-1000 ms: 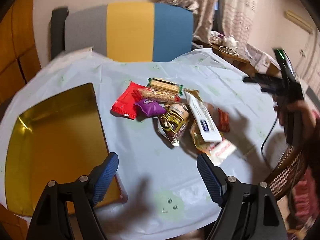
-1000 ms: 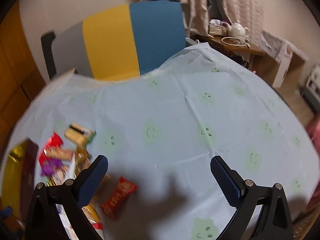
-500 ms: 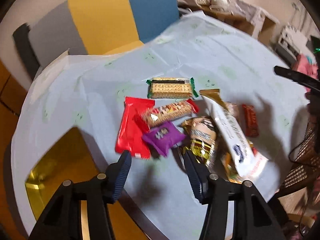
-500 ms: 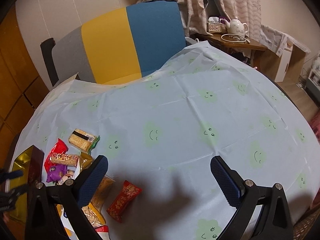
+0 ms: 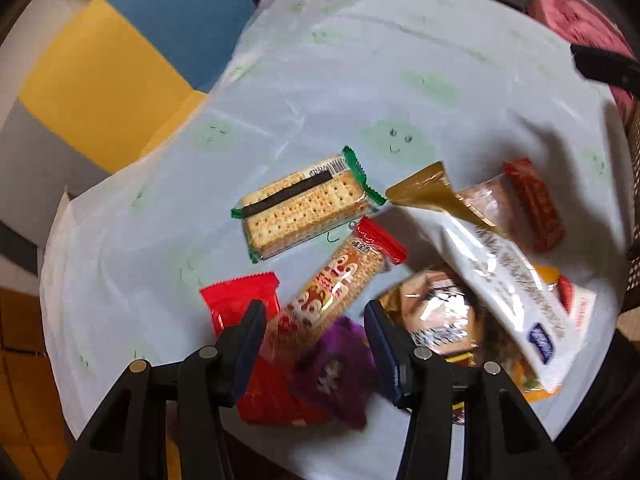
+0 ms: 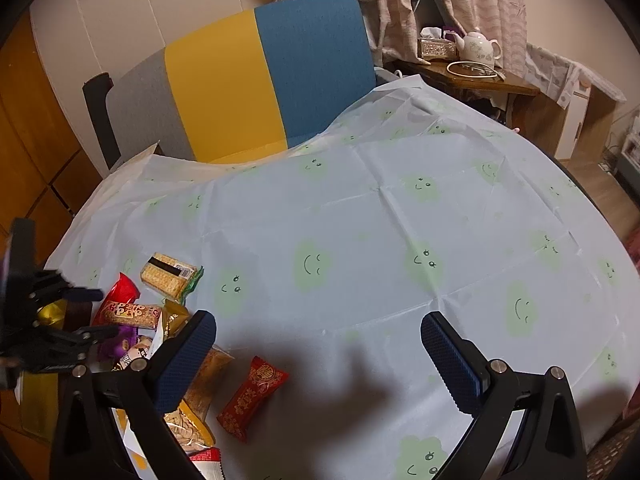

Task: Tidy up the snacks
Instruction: 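Reach the left gripper into the snack pile and grasp the peanut bar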

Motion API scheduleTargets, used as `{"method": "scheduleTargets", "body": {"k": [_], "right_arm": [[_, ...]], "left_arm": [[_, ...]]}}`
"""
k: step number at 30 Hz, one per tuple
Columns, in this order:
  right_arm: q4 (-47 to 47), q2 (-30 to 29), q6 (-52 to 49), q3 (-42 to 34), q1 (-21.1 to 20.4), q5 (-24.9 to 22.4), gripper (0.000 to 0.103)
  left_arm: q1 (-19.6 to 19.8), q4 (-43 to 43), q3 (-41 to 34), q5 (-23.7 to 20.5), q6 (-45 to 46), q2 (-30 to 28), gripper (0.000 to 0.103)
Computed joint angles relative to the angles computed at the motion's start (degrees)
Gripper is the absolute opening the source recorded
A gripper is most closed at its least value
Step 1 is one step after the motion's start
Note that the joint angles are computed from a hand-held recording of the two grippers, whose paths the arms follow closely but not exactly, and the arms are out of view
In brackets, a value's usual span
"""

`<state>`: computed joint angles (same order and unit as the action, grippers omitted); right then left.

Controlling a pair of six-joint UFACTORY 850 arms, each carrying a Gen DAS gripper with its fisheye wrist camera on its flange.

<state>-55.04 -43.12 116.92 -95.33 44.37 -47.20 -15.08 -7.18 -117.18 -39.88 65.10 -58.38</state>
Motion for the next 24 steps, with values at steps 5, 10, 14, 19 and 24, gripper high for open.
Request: {"method": "scheduleTargets", "body": {"k": [5, 10, 14, 19, 24], "right_arm": [[0.6, -0.5, -1.5, -0.6, -0.1, 0.5, 0.103], [1.3, -0.9, -2.9, -1.3, -0.2, 0.5, 0.103], [2.3, -1.3, -3.8, -1.8, -0.2, 0.1, 0.103], [4.8, -2.3, -6.7, -3.2, -0.3, -1.7, 0.103], [6.6, -2.2, -7.3, -2.8, -0.7, -1.9, 0.103]], "left_arm": [[-0.7, 2.0, -4.7, -2.8, 1.1, -3.7, 0.052], [-1.0, 1.8, -10.4, -5.5, -0.9, -8.0, 0.048], [-0.1, -3.5, -10.6, -6.2, -1.0, -8.0, 0.038], [1.7, -11.4, -3.6, -1.1, -3.7, -3.9, 0.032], [3.7, -20.5, 2.7, 3.1, -1.6, 1.2, 0.029]]}}
